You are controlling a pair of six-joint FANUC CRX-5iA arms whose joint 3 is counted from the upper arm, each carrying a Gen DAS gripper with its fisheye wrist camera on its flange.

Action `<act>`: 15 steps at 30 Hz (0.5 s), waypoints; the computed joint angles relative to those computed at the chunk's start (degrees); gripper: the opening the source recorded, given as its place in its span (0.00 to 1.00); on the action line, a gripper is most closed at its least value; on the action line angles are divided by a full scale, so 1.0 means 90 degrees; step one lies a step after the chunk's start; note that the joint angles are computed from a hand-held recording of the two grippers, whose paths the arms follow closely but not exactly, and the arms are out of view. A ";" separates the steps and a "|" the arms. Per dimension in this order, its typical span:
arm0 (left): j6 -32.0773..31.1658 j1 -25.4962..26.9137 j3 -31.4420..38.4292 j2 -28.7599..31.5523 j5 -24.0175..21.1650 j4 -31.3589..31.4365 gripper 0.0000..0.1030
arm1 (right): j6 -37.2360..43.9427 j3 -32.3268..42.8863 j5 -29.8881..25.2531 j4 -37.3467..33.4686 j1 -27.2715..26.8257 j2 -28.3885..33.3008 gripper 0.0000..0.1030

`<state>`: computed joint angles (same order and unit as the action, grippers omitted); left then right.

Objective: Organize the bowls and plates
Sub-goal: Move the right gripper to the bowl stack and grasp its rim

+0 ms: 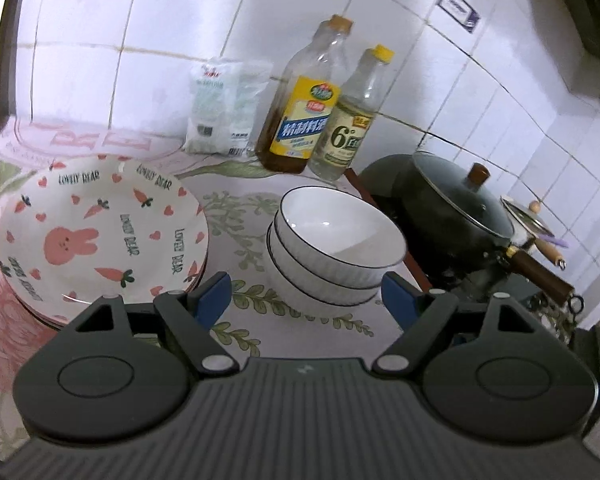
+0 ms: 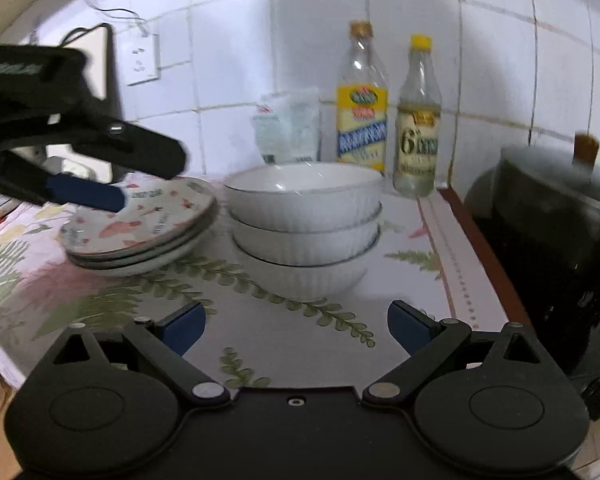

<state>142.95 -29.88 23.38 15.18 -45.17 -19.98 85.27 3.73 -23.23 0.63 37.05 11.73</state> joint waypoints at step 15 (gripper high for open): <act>-0.0007 0.0527 -0.0130 0.0368 0.0787 0.1474 0.76 | 0.2404 0.1722 -0.1287 -0.1814 -0.0493 0.0924 0.97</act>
